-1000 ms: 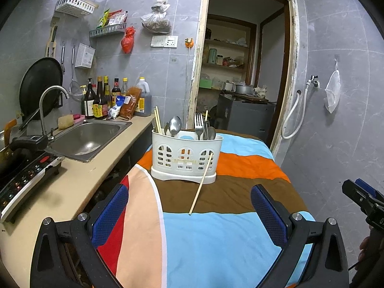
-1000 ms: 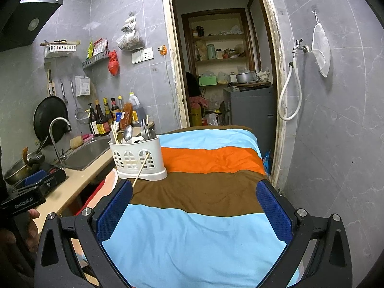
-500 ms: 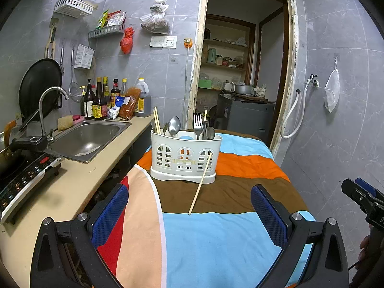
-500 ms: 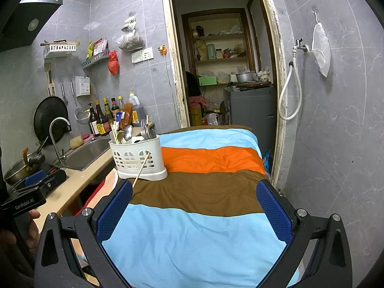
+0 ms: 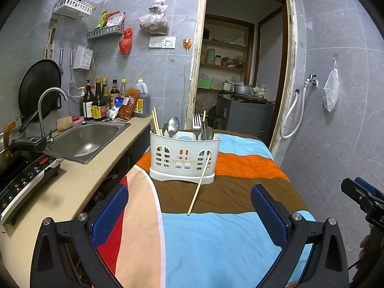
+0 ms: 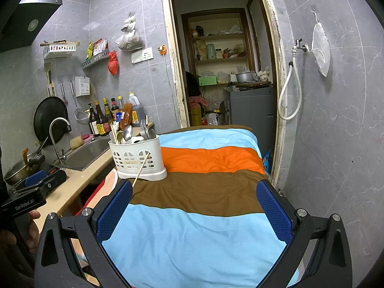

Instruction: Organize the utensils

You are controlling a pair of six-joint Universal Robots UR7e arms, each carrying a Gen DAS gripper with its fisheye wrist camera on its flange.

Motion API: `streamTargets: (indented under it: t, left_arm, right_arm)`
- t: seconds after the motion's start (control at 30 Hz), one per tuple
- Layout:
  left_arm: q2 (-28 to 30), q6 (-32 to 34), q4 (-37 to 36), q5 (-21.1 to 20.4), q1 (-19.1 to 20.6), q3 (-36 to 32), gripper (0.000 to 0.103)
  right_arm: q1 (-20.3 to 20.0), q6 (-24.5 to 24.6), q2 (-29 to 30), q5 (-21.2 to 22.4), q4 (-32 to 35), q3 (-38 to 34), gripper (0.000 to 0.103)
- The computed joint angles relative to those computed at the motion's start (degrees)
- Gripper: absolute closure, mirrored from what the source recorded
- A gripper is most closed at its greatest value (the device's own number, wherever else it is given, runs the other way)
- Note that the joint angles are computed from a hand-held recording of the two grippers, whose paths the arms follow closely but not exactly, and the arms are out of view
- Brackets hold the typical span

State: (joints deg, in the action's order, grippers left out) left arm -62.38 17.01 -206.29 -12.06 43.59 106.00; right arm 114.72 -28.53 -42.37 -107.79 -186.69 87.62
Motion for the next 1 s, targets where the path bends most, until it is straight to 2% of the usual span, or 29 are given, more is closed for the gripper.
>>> streamTargets:
  t: [1.0]
  left_arm:
    - [0.18, 0.35, -0.33, -0.03, 0.09, -0.08, 0.0]
  right_arm:
    - [0.12, 0.16, 0.05, -0.15, 0.1, -0.05, 0.001]
